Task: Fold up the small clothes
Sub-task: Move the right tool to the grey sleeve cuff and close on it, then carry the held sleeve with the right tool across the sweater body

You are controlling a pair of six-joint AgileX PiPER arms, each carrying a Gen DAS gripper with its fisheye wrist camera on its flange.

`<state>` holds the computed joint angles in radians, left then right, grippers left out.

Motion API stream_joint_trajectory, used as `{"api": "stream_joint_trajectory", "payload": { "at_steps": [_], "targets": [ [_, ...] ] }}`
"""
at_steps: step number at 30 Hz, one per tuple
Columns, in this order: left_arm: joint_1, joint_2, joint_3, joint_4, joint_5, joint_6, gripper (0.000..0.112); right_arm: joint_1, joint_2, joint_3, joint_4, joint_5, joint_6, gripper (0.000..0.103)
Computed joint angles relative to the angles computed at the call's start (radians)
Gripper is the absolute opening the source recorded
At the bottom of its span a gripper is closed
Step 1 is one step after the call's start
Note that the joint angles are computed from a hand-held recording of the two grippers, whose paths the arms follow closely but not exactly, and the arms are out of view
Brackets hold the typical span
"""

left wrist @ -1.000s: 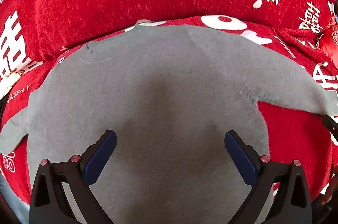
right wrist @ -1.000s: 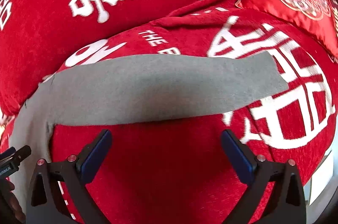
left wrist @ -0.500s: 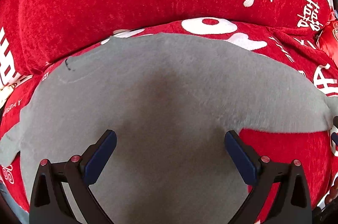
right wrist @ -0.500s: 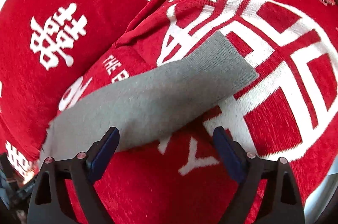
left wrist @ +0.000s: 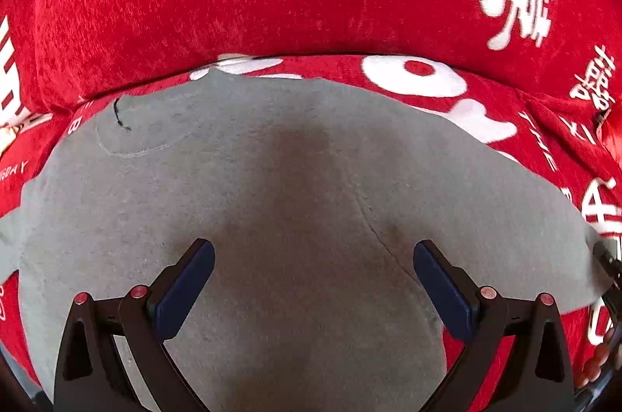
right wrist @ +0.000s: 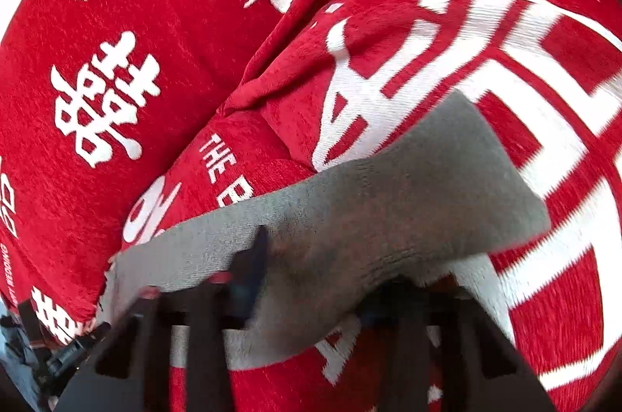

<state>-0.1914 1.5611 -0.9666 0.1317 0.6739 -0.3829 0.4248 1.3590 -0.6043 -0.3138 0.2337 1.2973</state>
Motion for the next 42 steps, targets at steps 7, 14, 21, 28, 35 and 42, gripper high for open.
{"api": "stream_joint_trajectory", "payload": {
  "at_steps": [7,14,21,28,35,42],
  "targets": [
    [-0.034,0.074,-0.048,-0.021,-0.004,-0.013,0.102,0.016,-0.001,-0.033,-0.112,0.06,0.079,0.01],
    [-0.071,0.154,-0.131,0.022,0.032,-0.039,0.103,0.094,-0.024,-0.108,-0.227,0.203,0.143,0.009],
    [-0.009,0.294,-0.319,0.034,0.137,-0.086,0.103,0.159,-0.001,-0.191,-0.235,0.34,0.103,0.009],
    [-0.056,0.128,-0.117,0.031,0.07,-0.091,0.103,0.229,-0.001,-0.24,-0.283,0.442,0.142,0.009],
    [-0.066,-0.009,0.013,-0.028,0.065,-0.013,0.103,0.362,0.023,-0.38,-0.334,0.607,0.166,0.009],
    [0.177,-0.162,0.104,-0.23,0.079,0.301,0.103,0.548,0.179,-0.755,-0.392,0.803,0.108,0.008]
  ]
}}
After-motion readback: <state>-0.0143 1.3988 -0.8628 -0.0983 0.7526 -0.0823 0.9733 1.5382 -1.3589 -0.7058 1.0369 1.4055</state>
